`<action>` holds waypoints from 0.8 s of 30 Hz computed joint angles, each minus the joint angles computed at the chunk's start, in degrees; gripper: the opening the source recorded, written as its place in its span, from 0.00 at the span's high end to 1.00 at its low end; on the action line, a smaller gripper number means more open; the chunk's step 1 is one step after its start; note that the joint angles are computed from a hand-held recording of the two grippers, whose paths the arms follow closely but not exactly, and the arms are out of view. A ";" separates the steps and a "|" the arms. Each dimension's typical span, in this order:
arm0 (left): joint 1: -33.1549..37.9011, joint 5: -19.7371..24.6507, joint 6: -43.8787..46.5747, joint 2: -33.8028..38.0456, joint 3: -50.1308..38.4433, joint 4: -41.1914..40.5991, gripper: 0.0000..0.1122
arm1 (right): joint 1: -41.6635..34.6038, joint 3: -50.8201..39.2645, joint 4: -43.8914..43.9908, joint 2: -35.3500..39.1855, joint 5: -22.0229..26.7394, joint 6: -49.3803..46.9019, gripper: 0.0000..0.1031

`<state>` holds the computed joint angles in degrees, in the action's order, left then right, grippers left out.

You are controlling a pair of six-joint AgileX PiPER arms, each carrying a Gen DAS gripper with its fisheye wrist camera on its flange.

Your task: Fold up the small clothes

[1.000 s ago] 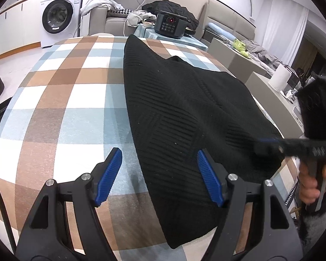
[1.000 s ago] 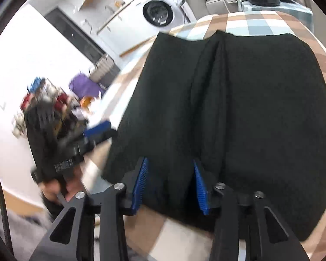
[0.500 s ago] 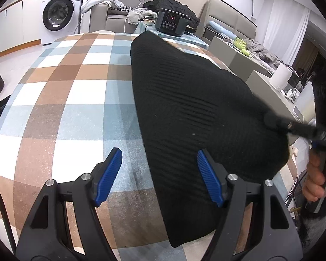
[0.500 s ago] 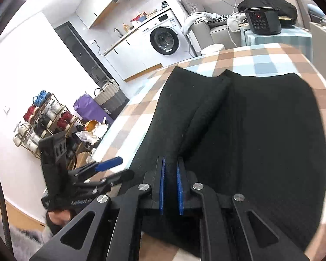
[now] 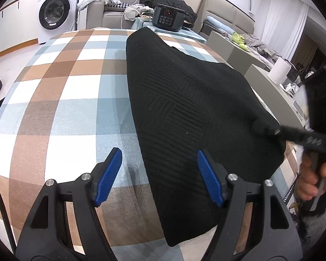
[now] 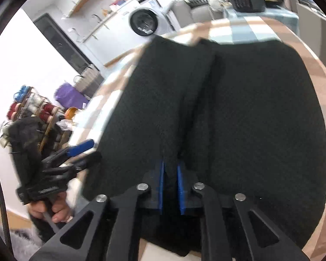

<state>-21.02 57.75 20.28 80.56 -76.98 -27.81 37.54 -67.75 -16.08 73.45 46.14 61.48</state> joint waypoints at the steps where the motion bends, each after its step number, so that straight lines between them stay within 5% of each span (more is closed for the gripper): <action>1: 0.03 0.01 -0.04 0.08 0.00 -0.11 0.38 | 1.61 -1.25 -2.56 0.41 2.28 1.98 0.90; 3: 0.10 0.29 -0.06 0.28 -0.07 -0.25 0.38 | 3.70 -7.40 -4.91 4.19 12.39 2.10 0.84; 5: -0.01 0.24 0.03 0.22 0.01 0.01 0.38 | 3.12 -9.14 -4.37 6.83 17.10 0.47 0.81; 7: 0.02 0.12 -0.08 0.21 0.04 0.06 0.38 | 0.97 -6.49 -0.71 4.64 12.64 -0.45 0.75; 9: 0.02 0.09 -0.33 0.08 0.21 0.01 0.38 | -2.68 -1.50 4.60 1.58 4.39 -1.67 0.55; 10: -0.04 0.06 -0.60 0.08 0.20 0.22 0.38 | -4.18 -0.21 6.71 1.18 2.33 -2.58 0.54; 14: 0.25 0.03 -0.59 0.09 0.04 0.25 0.38 | -10.23 3.64 14.55 0.98 -5.00 -7.53 0.54; 19: 0.87 0.19 -0.40 0.15 -0.07 0.11 0.38 | -13.99 0.54 18.24 5.35 -6.98 -14.03 0.55; 24: 1.25 0.07 -0.52 0.24 -0.17 0.44 0.38 | -10.89 -3.41 9.55 8.82 -4.78 -10.70 0.86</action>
